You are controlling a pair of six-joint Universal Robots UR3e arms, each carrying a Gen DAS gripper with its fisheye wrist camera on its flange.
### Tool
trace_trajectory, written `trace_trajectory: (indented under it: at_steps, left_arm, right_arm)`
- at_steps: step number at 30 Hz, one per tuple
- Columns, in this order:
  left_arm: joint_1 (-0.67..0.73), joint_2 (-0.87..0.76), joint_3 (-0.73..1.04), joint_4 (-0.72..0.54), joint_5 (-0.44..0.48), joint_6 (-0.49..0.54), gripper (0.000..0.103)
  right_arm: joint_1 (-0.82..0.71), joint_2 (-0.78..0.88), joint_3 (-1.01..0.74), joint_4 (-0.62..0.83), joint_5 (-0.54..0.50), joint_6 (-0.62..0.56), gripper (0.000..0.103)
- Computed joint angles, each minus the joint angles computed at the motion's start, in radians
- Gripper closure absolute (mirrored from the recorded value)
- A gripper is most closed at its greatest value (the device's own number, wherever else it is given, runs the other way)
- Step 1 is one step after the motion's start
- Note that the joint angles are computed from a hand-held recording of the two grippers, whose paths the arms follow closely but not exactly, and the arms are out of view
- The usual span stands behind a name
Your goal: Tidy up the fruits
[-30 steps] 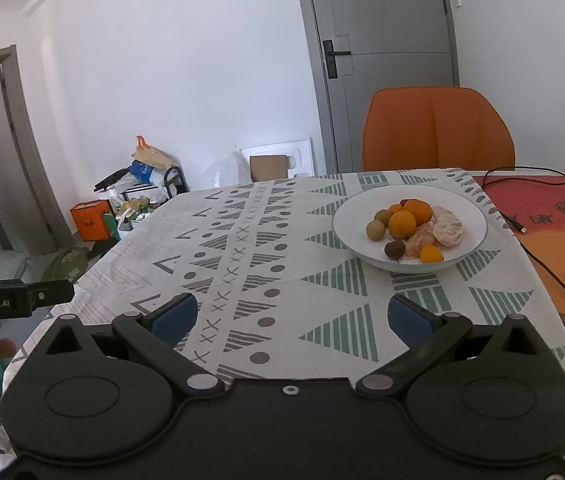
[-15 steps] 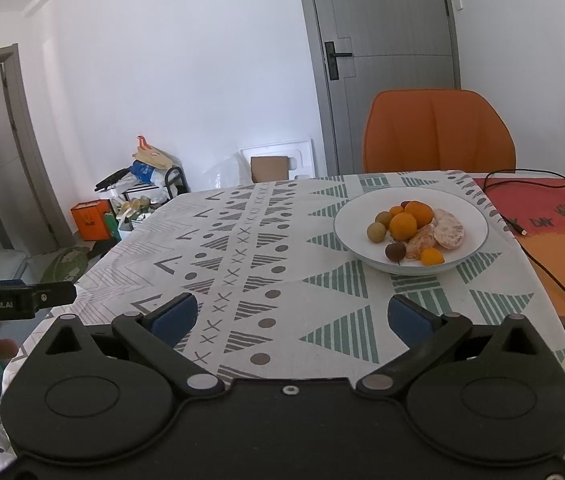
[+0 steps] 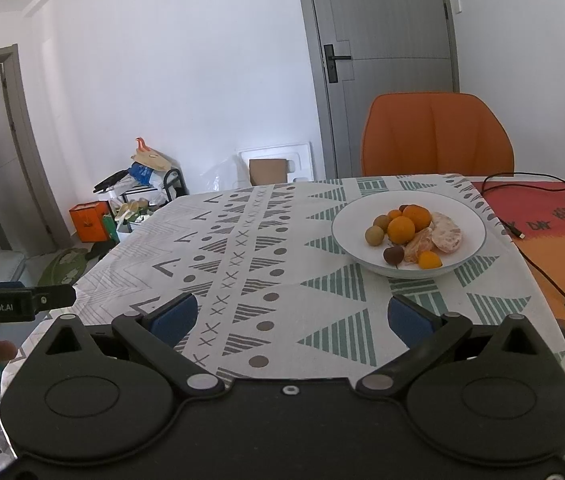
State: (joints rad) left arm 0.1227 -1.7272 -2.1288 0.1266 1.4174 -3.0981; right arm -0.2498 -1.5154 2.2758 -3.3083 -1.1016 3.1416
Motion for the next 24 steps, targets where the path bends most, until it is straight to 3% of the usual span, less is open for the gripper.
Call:
trace_trajectory:
  at_steps: [24]
  left_arm:
    - [-0.004, 0.001, -0.006, -0.003, 0.002, -0.003, 0.0]
  right_arm:
    - [-0.005, -0.004, -0.001, 0.008, 0.006, 0.0, 0.0]
